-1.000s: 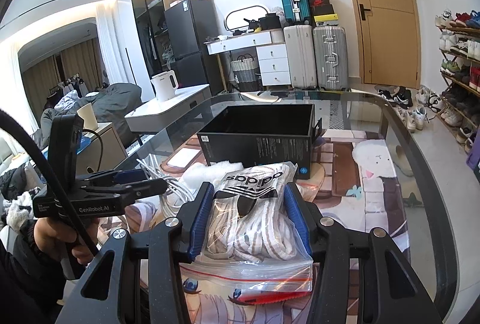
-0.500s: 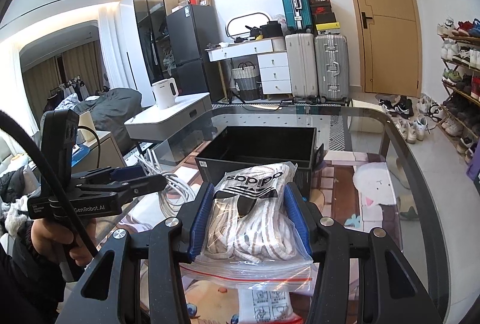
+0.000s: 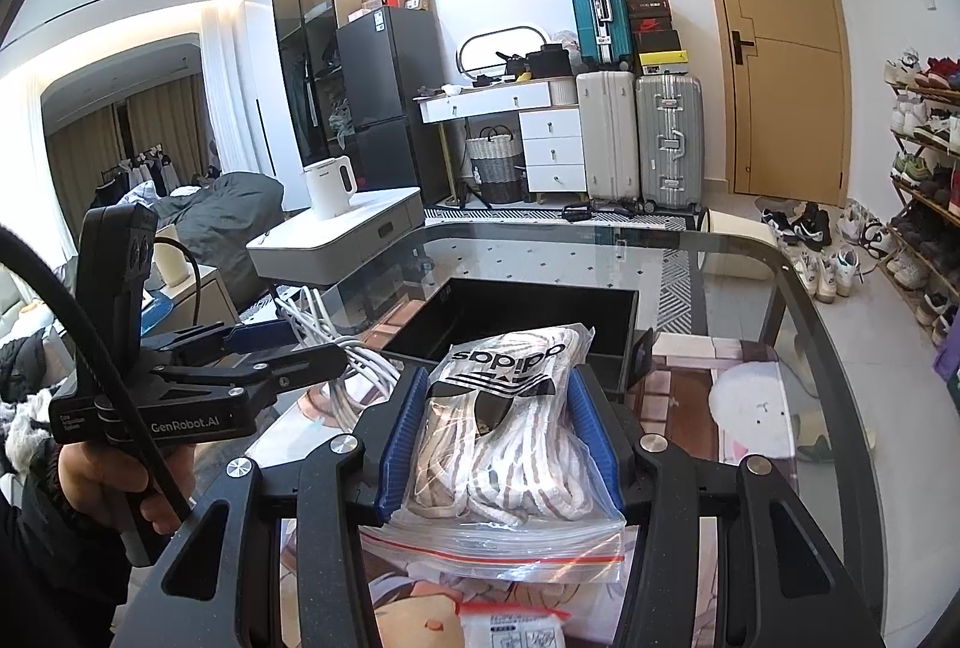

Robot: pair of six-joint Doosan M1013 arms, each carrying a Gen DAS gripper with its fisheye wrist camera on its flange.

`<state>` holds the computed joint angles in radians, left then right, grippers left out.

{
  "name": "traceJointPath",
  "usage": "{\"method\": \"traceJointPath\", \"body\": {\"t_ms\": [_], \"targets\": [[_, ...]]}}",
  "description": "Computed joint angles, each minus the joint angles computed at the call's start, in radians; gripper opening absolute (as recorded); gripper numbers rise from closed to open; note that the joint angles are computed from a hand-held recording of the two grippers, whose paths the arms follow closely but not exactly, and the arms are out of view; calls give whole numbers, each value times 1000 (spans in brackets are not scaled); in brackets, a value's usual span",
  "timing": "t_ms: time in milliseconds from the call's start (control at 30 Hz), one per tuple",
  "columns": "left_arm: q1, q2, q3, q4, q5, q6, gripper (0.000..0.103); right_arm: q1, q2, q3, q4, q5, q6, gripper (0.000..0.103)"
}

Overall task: Organize soft objects
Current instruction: 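Carry the cables with the left tool into the black box while the right tool drops the bag in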

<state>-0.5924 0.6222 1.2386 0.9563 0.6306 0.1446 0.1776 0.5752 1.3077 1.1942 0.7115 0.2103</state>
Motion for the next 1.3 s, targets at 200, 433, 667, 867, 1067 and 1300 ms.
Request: {"method": "traceJointPath", "body": {"t_ms": [200, 433, 667, 867, 1067, 1300], "targets": [[10, 11, -24, -11, 3, 20, 71, 4, 13, -31, -20, 8, 27, 49], [21, 27, -53, -18, 11, 29, 71, 12, 39, -83, -65, 15, 73, 49], [32, 45, -82, -37, 22, 51, 71, 19, 59, -122, -113, 21, 118, 49], [39, 66, -116, -53, 36, 78, 71, 25, 85, -172, -178, 37, 176, 49], [50, 90, -145, -97, 51, 126, 71, 32, 104, -205, -229, 55, 214, 49], [60, 117, -191, -162, 56, 205, 71, 44, 142, -277, -302, 100, 285, 49]]}}
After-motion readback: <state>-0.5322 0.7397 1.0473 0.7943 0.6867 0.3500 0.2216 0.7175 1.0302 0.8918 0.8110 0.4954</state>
